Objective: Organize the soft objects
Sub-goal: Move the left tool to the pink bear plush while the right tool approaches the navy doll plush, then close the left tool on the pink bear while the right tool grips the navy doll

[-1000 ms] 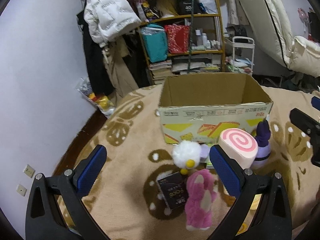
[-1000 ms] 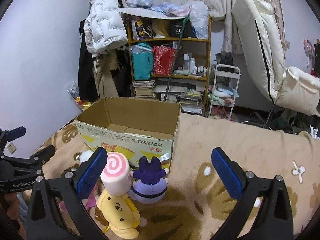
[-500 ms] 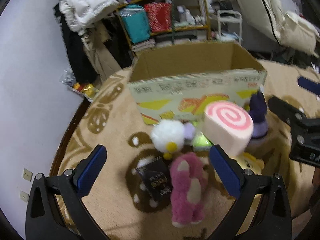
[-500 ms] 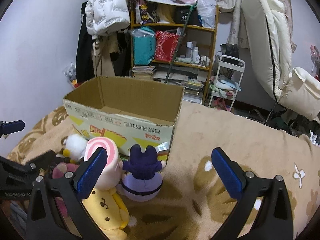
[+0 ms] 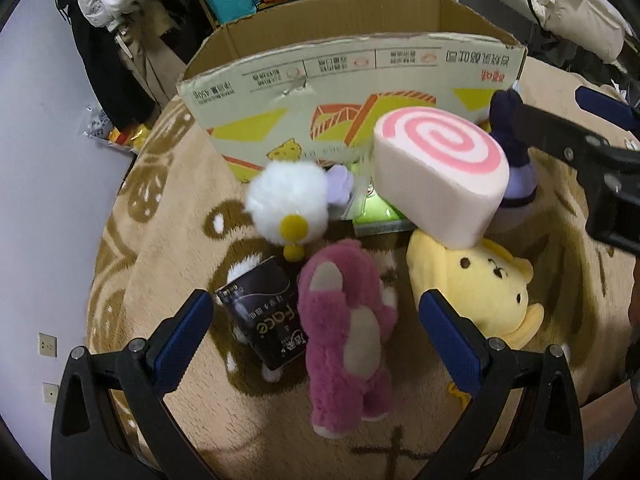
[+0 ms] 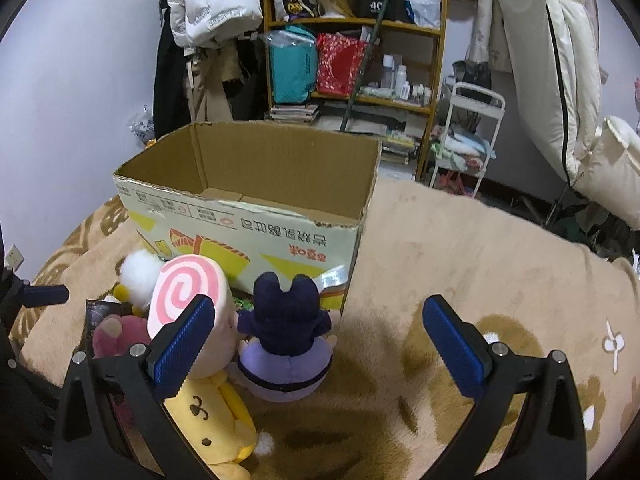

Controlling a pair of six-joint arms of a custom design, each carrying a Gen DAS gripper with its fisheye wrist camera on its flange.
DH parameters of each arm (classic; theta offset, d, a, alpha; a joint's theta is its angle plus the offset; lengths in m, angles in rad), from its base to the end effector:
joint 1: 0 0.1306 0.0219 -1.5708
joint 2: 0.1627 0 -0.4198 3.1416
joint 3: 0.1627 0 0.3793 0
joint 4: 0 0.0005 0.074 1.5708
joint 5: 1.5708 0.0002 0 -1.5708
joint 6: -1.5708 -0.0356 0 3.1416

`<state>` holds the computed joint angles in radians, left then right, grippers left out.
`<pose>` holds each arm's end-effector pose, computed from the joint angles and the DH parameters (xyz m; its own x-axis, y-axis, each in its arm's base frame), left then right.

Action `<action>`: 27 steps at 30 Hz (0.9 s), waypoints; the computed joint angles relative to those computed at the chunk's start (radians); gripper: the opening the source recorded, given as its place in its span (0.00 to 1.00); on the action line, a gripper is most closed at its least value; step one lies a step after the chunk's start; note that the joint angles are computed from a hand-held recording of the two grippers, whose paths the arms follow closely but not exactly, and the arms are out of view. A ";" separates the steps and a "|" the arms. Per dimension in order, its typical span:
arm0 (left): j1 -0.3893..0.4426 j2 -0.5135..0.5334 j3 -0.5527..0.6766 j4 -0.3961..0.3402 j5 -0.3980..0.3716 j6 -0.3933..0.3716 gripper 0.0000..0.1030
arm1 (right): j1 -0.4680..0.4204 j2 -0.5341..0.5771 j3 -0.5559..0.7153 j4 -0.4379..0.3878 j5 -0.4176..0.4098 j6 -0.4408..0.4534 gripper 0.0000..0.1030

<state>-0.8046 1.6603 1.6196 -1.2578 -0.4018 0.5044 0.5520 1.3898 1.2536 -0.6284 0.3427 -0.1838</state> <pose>0.3801 -0.3756 0.4188 -0.8699 0.2625 -0.4175 0.1940 0.9604 0.1998 0.4046 0.2345 0.4242 -0.6320 -0.1871 -0.7520 -0.1748 0.9798 -0.0968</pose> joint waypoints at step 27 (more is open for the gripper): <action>0.006 -0.013 -0.021 0.036 0.104 -0.024 0.35 | -0.061 0.072 0.054 -0.108 -0.270 -0.133 0.61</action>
<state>-0.7982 1.6476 1.5990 -1.2220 -0.2978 0.4799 0.4909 1.4620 1.3080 -0.7367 0.0727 -0.3164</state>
